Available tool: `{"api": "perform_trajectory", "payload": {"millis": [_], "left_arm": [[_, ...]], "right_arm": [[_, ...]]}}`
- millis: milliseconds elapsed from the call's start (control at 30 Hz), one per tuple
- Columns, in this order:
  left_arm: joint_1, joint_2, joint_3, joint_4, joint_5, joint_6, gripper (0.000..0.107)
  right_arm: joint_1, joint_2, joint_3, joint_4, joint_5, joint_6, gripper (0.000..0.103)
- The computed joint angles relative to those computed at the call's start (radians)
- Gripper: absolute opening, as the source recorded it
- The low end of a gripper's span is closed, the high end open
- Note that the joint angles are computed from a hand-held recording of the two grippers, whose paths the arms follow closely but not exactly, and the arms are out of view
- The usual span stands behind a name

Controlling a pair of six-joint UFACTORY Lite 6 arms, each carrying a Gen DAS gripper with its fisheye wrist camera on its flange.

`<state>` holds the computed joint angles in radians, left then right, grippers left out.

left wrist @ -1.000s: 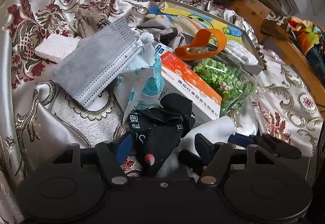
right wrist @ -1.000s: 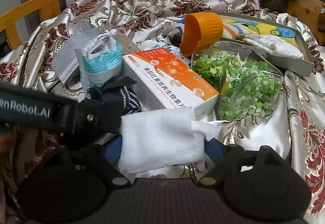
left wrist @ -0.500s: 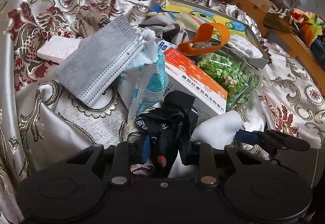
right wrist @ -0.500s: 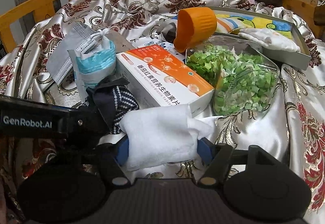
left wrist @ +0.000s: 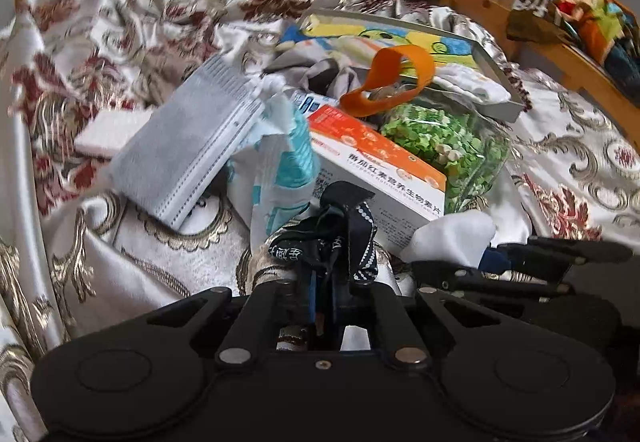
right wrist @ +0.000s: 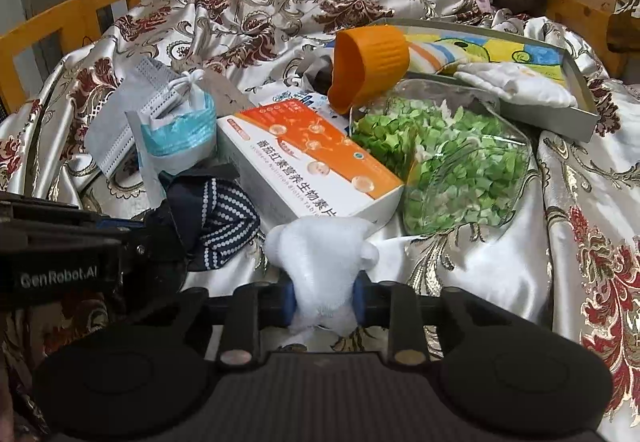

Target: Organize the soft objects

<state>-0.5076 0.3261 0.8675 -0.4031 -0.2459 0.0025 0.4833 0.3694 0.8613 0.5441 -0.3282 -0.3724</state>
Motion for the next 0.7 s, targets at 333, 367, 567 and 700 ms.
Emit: {"api": "perform_trajectory", "payload": {"millis": [333, 367, 567, 700], "left_arm": [[-0.1, -0.042, -0.055, -0.287, -0.148, 0.35, 0.005], [-0.102, -0.045, -0.059, -0.29, -0.156, 0.35, 0.005], [-0.125, -0.076, -0.098, -0.287, -0.23, 0.338, 0.004], [-0.157, -0.097, -0.133, -0.287, -0.315, 0.344, 0.004]], "right_arm": [[0.081, -0.052, -0.07, 0.215, -0.181, -0.223, 0.025], [0.085, -0.057, -0.076, 0.219, -0.192, -0.223, 0.025], [0.101, -0.082, -0.11, 0.22, -0.263, -0.219, 0.025], [0.104, -0.101, -0.131, 0.211, -0.303, -0.21, 0.025]]}}
